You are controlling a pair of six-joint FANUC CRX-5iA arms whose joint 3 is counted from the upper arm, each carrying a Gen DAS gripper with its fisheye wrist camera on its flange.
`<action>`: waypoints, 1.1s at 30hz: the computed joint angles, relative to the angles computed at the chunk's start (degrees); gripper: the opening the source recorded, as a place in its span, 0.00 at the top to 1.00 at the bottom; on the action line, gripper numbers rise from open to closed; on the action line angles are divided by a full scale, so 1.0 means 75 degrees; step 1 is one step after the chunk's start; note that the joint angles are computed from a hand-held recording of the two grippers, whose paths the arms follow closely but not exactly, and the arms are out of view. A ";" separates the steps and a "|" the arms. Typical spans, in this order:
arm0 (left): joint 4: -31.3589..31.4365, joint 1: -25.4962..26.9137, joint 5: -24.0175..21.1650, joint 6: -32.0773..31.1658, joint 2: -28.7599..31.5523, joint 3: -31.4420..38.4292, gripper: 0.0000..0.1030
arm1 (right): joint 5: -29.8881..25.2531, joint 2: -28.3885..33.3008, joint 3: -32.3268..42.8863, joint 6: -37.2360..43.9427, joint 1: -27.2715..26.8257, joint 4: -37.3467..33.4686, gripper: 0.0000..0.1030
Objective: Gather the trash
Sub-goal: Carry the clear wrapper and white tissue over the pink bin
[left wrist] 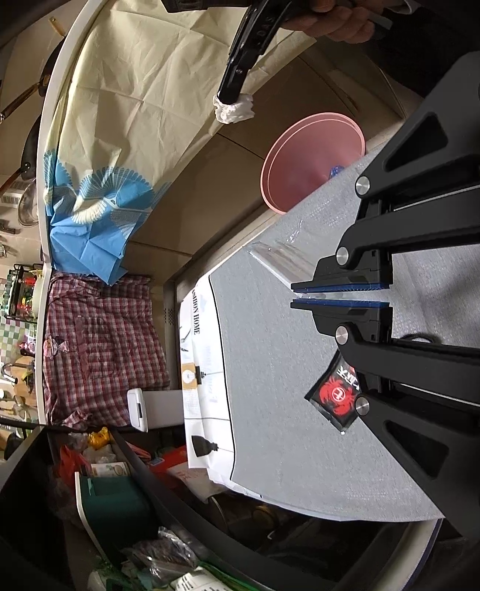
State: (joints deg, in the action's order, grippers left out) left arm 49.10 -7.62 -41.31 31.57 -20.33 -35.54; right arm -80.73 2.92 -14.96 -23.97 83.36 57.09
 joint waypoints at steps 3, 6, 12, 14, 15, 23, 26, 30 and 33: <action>-0.0024 -0.0139 0.0065 0.0073 0.0032 0.0024 0.97 | -0.0433 -0.0065 -0.0131 -0.0027 0.0048 -0.0029 0.94; -0.0088 -0.0311 0.0131 0.0174 0.0104 0.0080 0.97 | -0.0538 -0.0201 -0.0407 -0.0374 0.0094 -0.0047 0.94; -0.0202 -0.0590 0.0253 0.0323 0.0259 0.0198 0.97 | -0.0552 -0.0465 -0.0882 -0.0932 0.0169 -0.0284 0.94; -0.0248 -0.0696 0.0293 0.0420 0.0324 0.0257 0.97 | -0.0707 -0.0455 -0.0890 -0.0991 0.0218 -0.0315 0.94; -0.0254 -0.0724 0.0299 0.0445 0.0333 0.0265 0.97 | -0.0729 -0.0492 -0.0933 -0.1061 0.0231 -0.0336 0.94; -0.0361 -0.1221 0.0485 0.0740 0.0583 0.0483 0.97 | -0.0886 -0.0744 -0.1215 -0.1434 0.0270 -0.0537 0.94; -0.0398 -0.1442 0.0548 0.0870 0.0734 0.0605 0.97 | -0.0930 -0.0845 -0.1332 -0.1584 0.0297 -0.0644 0.94; -0.0437 -0.1740 0.0663 0.1013 0.0936 0.0764 0.97 | -0.0966 -0.0917 -0.1410 -0.1630 0.0291 -0.0800 0.94; -0.0498 -0.1995 0.0771 0.1178 0.1098 0.0902 0.97 | -0.0985 -0.0986 -0.1476 -0.1682 0.0288 -0.0936 0.94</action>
